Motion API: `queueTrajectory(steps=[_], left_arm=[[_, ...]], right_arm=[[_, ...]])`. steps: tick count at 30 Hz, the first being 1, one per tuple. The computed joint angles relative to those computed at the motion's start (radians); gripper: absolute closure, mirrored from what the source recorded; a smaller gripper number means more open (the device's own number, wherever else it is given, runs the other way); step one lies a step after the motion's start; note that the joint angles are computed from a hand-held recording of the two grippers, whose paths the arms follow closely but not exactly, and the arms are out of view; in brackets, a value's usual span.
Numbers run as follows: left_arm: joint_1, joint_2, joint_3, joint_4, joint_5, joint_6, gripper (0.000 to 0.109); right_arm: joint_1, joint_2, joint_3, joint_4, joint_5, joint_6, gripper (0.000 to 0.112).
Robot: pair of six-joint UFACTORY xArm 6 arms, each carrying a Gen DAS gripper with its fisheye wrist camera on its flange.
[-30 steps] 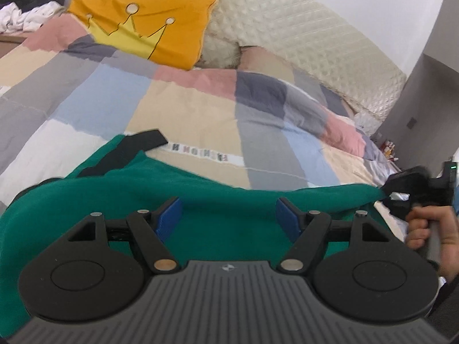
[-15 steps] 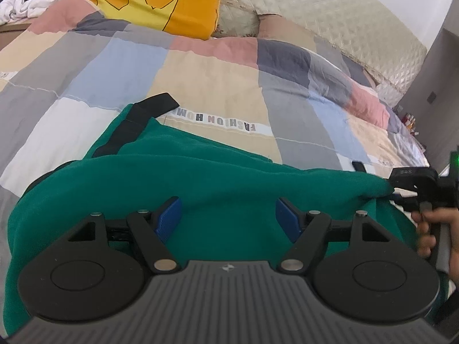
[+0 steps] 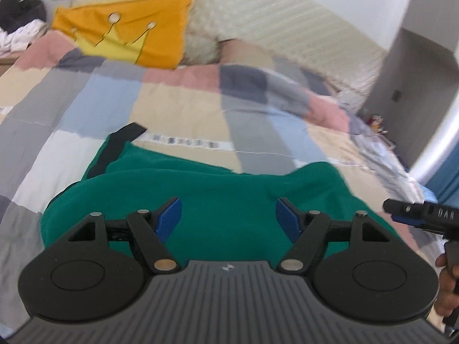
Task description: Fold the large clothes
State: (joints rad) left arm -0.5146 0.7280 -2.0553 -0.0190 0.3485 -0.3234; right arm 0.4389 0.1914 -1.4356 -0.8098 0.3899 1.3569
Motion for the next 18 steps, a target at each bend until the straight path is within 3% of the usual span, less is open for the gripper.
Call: queueTrajectory(steps=[7, 11, 14, 18], left_arm=[[-0.073, -0.265, 0.4, 0.061, -0.199, 0.001, 0.032], [-0.114, -0.385, 0.592, 0.118, -0.29, -0.057, 0.032], [-0.125, -0.443, 0.688, 0.34, -0.322, -0.276, 0.032], [-0.136, -0.492, 0.754, 0.618, -0.32, -0.556, 0.032]], right_arm=[[0.116, -0.193, 0.18, -0.386, 0.071, 0.322, 0.047], [0.164, -0.288, 0.296, -0.536, 0.11, 0.498, 0.047], [0.215, -0.352, 0.367, -0.574, 0.195, 0.539, 0.046], [0.233, -0.415, 0.439, -0.62, 0.201, 0.605, 0.046]])
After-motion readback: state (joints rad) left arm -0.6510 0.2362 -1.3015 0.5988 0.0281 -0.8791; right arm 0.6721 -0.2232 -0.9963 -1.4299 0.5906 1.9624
